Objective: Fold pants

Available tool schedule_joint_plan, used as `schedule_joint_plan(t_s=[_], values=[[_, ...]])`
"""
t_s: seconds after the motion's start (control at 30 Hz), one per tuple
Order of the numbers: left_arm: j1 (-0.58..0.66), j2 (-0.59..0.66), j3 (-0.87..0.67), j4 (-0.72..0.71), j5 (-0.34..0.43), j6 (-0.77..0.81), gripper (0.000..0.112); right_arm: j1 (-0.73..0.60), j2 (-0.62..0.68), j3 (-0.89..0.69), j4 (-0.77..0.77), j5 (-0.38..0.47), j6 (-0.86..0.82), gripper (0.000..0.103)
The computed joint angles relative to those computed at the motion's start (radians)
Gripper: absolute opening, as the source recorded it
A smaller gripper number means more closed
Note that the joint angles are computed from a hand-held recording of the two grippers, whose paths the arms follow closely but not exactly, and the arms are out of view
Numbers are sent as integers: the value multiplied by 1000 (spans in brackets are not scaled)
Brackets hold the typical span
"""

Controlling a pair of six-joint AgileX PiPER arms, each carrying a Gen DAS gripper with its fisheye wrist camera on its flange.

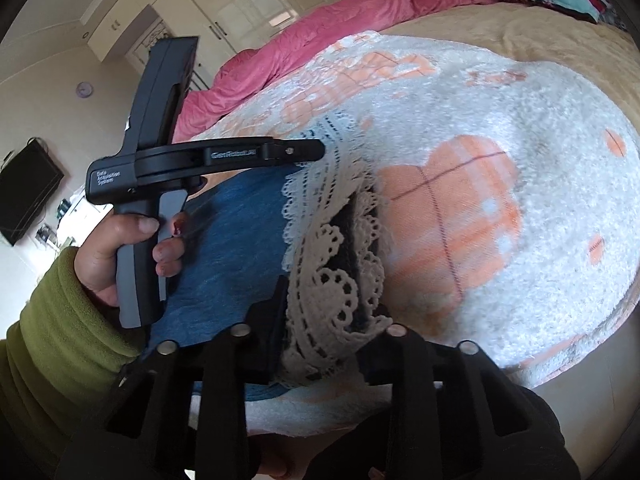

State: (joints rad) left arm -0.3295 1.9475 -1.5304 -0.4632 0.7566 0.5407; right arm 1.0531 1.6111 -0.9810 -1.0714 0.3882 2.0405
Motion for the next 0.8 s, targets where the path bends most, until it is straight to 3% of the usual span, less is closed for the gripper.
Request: schedule_joint_plan(t_s=[0.2,0.4,0.63,0.8], values=[[95,-47,34,-215,54,141,11,29,16,-75,-28,49,-57,20],[236,-144,116,-396,131,254,11,70,74,-239,73,83,-282,20],[438,-227,211,-454,205,335,11,74,262,-546,368,99,-711,20],[584,-229,269,-465,259,374,15,89,457,-829,595,217,-1009,20]])
